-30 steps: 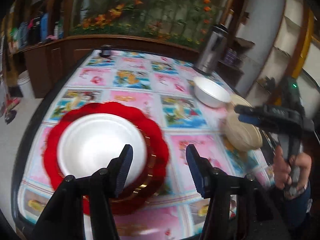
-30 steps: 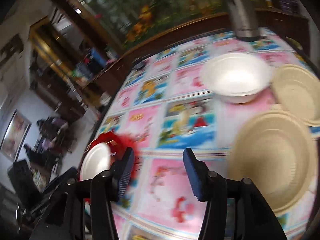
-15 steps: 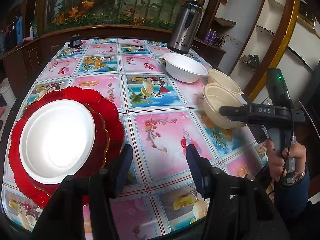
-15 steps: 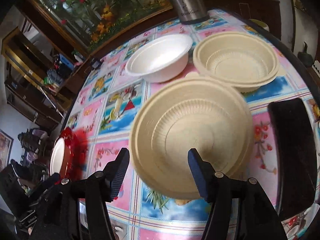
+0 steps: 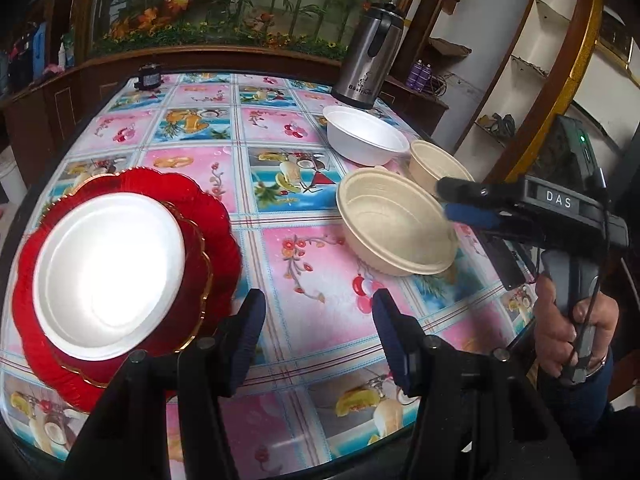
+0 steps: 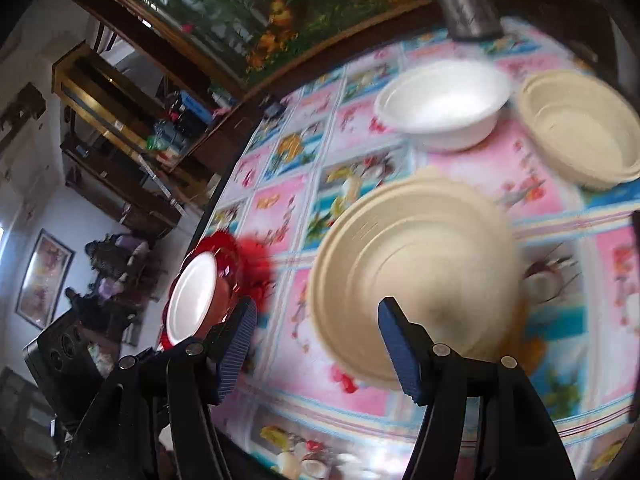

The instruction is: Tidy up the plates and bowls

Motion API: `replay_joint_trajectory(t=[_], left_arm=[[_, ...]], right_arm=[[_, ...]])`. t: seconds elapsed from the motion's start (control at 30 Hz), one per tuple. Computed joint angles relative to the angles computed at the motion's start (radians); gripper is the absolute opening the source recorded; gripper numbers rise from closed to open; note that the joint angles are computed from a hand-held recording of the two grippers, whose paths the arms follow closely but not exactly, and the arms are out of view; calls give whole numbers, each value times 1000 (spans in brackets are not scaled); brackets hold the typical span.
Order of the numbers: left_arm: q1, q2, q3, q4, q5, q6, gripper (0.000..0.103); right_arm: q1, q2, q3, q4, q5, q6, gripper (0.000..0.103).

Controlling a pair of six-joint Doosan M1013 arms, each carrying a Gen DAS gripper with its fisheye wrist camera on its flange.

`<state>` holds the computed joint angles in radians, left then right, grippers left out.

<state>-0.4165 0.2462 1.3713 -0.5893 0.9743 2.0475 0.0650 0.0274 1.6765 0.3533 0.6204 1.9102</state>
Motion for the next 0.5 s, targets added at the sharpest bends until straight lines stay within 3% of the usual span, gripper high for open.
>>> replay_joint_trajectory(t=[0.13, 0.17, 0.27, 0.33, 0.4, 0.5], left_arm=[[-8, 14, -11, -33, 46, 0, 54], [-14, 14, -10, -28, 48, 3, 54], [-26, 14, -11, -15, 56, 10, 55], [-31, 15, -13, -5, 54, 2, 54], [-32, 18, -16, 2, 56, -5, 54], [-33, 23, -21, 8, 56, -13, 54]], right_arm=[[-3, -34, 26, -356, -8, 297, 67], [-9, -34, 30, -408, 1, 345, 63], [-56, -28, 49, -286, 10, 285, 44], [-77, -26, 67, -140, -5, 169, 42], [-69, -22, 71, -86, -11, 108, 32], [-38, -27, 70, -77, -9, 70, 26]])
